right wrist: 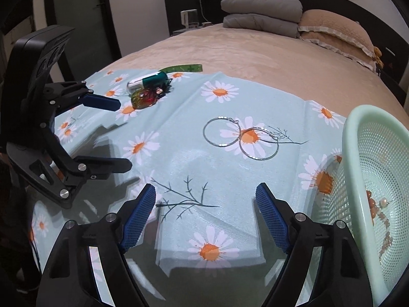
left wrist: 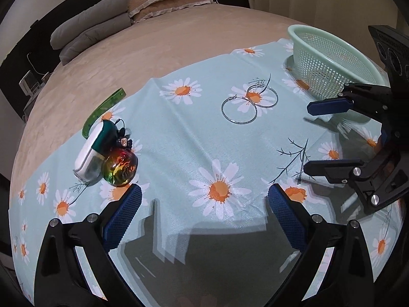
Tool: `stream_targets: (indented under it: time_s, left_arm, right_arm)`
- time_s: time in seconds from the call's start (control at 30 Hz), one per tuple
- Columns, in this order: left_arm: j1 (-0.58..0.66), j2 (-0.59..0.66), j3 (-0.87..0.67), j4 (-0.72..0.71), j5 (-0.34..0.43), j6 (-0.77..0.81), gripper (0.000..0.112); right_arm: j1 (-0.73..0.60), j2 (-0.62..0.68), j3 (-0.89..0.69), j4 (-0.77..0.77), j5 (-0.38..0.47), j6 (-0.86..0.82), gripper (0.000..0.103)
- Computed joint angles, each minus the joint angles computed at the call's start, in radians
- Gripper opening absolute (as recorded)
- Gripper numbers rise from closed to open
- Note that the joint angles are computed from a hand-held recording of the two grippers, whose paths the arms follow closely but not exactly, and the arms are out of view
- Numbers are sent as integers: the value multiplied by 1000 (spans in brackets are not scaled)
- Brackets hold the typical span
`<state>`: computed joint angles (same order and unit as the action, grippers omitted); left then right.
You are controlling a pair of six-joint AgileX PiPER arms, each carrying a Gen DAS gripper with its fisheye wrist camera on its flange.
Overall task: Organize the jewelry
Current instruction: 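Move the right tool to the silver hoop earrings and grasp one hoop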
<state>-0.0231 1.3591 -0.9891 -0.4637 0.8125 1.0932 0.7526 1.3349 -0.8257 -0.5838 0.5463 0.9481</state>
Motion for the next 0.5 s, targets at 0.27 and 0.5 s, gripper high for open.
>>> stream_targets:
  time_s: [0.27,0.5]
  left_arm:
    - [-82,56,-9,-37,-54,37,97]
    - [-221,126,-35,24,-120,-45,97]
  right_arm:
    - [-162,15,10,104,-81,-79,73]
    - [-251,59,-32,127,-73,-89,72]
